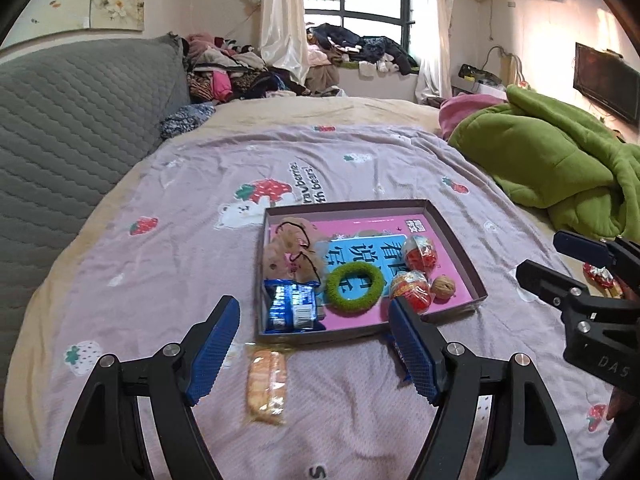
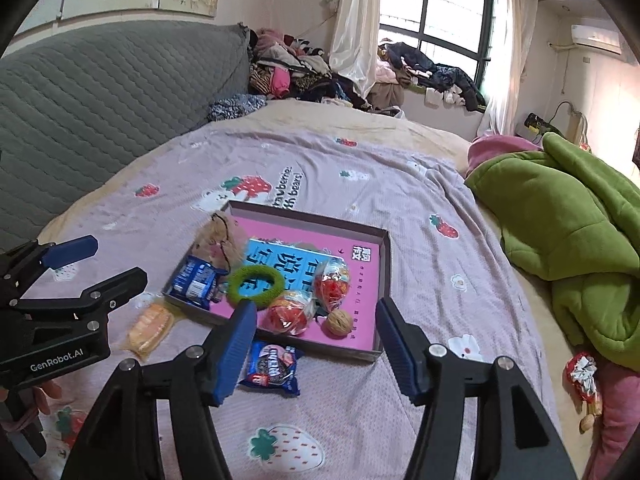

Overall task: Organize objects
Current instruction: 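Pull both open tools back from the tray toward the biscuit bar and cookie packet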

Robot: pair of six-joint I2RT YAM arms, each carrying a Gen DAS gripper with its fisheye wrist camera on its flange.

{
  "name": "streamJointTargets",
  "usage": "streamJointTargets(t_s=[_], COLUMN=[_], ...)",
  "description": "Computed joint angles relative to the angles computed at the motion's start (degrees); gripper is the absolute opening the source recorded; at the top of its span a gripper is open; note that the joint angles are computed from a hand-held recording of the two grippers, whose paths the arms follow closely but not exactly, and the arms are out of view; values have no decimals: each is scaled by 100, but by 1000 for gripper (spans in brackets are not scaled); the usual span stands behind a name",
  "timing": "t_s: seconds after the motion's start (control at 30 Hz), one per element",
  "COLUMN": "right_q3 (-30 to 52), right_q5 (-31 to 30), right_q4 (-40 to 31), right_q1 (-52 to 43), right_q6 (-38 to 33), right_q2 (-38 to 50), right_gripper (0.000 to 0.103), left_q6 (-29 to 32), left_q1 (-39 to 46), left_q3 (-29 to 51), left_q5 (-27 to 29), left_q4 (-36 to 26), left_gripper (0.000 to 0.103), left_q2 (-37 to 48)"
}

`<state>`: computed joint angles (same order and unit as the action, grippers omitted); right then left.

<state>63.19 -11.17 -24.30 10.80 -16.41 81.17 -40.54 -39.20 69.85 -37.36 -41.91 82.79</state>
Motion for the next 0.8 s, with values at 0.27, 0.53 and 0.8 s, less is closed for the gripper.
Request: streamJointTargets(t_s=[0.27, 0.53, 0.8], right_q3=[-361, -893, -1396], right_q5=[-5, 81, 140], right_q4=[-210, -263, -241], right_q1=[60, 122, 192], right_q6=[102, 185, 174], right_q2=[-732, -1269, -1662], right_gripper=[64, 66, 67], left_q6=[-512, -1141, -1706], left_q1=[-479, -974, -1297], left_q3=[-40, -346, -886], left_q5=[-380, -624, -578], left_q4=[-817, -1237, -1239], left_gripper=[78, 78, 78], left_q2=[-529, -816, -969])
